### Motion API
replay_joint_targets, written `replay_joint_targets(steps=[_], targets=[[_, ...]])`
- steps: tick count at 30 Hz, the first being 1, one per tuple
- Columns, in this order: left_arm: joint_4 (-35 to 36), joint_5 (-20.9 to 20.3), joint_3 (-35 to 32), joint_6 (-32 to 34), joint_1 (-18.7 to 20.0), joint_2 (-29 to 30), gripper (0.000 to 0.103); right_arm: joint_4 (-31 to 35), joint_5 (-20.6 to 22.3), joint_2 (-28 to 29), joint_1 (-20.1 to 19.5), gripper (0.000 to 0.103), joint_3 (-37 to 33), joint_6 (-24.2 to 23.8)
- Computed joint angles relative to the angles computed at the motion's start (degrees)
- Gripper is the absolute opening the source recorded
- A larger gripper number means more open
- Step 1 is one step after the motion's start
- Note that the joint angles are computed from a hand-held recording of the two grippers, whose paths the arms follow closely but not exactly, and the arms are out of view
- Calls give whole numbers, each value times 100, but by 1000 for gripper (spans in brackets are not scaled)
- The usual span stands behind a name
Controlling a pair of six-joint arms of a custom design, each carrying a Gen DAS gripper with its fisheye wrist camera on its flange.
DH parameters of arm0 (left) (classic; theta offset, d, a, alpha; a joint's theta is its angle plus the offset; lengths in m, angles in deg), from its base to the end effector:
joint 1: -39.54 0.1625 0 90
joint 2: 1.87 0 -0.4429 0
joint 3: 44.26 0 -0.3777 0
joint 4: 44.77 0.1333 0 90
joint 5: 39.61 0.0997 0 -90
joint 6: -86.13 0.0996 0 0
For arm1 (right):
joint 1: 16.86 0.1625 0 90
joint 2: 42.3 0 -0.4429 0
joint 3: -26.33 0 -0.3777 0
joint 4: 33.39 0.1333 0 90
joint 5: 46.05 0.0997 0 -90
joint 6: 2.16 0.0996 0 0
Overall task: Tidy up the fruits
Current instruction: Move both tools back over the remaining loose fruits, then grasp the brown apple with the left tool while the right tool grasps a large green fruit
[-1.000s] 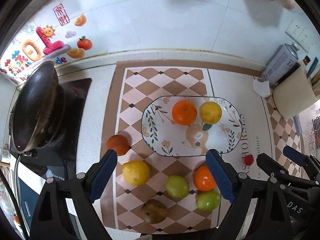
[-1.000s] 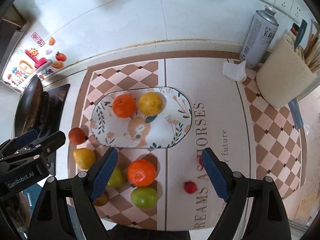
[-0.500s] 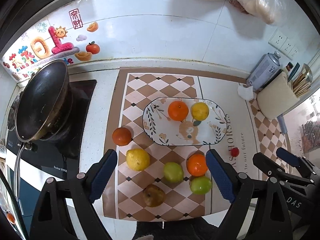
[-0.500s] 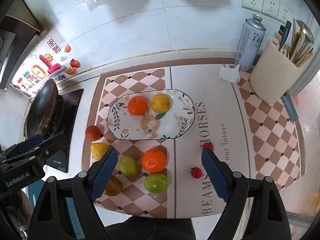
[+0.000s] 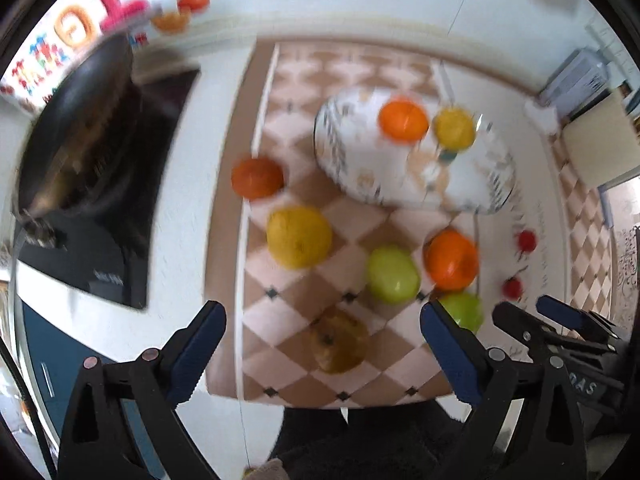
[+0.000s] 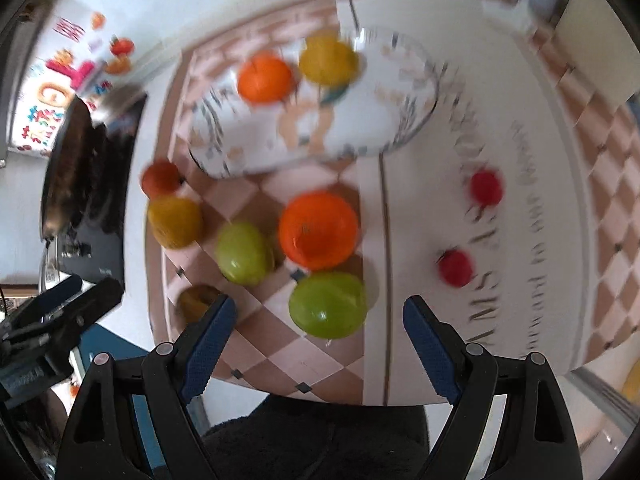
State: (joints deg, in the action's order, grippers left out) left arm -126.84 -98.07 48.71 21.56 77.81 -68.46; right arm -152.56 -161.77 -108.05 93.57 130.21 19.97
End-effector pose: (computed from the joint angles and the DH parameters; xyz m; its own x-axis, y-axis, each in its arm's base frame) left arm -0.3161 -0.4855 0.2748 -0.7129 -0.0963 -0.6946 0.0108 0.9889 -0.1482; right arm 0.2811 -0.4966 0.2289 -0.8901 -0.0013 0.4558 -0.0103 0.9998 -0.0172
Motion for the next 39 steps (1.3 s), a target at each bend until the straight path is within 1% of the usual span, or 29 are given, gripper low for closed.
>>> replay_joint_targets(steps=[4, 6, 10, 13, 15, 18, 19, 21, 23, 24, 25, 26, 27, 28, 31, 33, 36, 39], targets=[[-189, -395, 358, -76, 161, -49, 99, 10, -95, 265, -131, 88, 164, -67], [-343, -577, 491, -86, 234, -74, 99, -9, -115, 368, -175, 86, 204, -78], [-763, -1044, 782, -232, 477, -159, 99, -41, -210, 560, -267, 70, 303, -122], [-1324, -1490, 1081, -473, 718, -333, 99, -292, -123, 555, -295, 65, 434, -291], [-1827, -1804, 1335, -645, 890, -476, 99, -249, -213, 567, -246, 65, 440, -338], [-2643, -2253, 1720, -921, 1108, -646, 99, -122, -154, 486, -263, 65, 487, -350], [-2791, -2314, 1770, -965, 1149, -653, 99, -76, -160, 433, -276, 65, 521, -353], [-3328, -2436, 1993, -1065, 1222, -714, 99, -46, -155, 354, -301, 65, 587, -353], [-3560, -2462, 2094, -1127, 1262, -692, 89, -33, -140, 301, -324, 65, 626, -322], [-3452, -2406, 2062, -1127, 1259, -652, 86, -29, -133, 272, -340, 65, 644, -315], [-3354, -2332, 2008, -1073, 1265, -616, 85, -25, -128, 247, -359, 65, 657, -313], [-3167, -2163, 1950, -1011, 1217, -572, 83, -36, -130, 231, -365, 65, 673, -288], [-2932, -1994, 1875, -941, 1172, -524, 73, -51, -132, 206, -377, 65, 695, -278], [-2793, -1886, 1813, -839, 1157, -474, 59, -71, -128, 185, -385, 66, 715, -277], [-2753, -1795, 1760, -602, 1191, -411, 59, -123, -102, 145, -403, 66, 766, -286], [-2511, -1549, 1633, -397, 1093, -309, 58, -153, -96, 199, -406, 66, 729, -282], [-2109, -1231, 1413, -155, 945, -104, 58, -122, -72, 121, -487, 66, 732, -306], [-1935, -1036, 1309, 36, 893, 32, 58, -143, -34, 88, -540, 66, 718, -298]])
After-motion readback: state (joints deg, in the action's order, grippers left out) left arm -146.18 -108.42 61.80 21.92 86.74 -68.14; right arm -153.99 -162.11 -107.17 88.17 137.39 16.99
